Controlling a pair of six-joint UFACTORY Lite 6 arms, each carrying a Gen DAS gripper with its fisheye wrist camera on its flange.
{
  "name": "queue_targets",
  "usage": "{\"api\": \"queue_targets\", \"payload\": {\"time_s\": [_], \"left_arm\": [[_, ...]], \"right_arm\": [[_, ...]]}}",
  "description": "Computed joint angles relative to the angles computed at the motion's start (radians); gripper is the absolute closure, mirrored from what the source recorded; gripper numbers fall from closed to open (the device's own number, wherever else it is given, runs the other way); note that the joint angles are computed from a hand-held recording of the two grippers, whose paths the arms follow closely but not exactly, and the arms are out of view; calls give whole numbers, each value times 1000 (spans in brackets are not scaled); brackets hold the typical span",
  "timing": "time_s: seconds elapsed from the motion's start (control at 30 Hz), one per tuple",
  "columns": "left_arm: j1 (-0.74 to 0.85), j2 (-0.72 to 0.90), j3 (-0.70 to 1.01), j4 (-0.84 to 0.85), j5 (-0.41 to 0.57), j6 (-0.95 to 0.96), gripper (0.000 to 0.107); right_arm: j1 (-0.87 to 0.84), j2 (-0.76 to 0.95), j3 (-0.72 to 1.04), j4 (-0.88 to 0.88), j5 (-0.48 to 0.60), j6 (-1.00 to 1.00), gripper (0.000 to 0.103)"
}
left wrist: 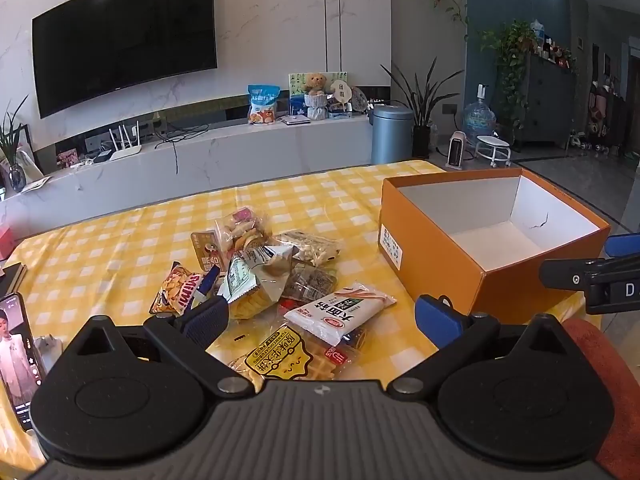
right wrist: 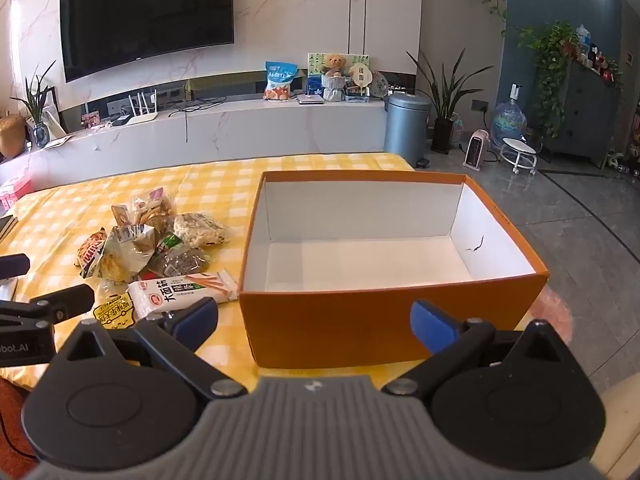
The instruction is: Organize snacks
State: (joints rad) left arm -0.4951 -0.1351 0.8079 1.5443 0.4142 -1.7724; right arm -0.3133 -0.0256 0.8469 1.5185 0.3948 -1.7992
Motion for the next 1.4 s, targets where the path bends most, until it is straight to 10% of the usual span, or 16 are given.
{"api": "queue_targets", "payload": {"time_s": [1.4], "left_arm": [[24, -28, -14, -164, -23, 131, 4]], "right_arm": [[-2, -52, -40, -48, 63, -8, 3]]}}
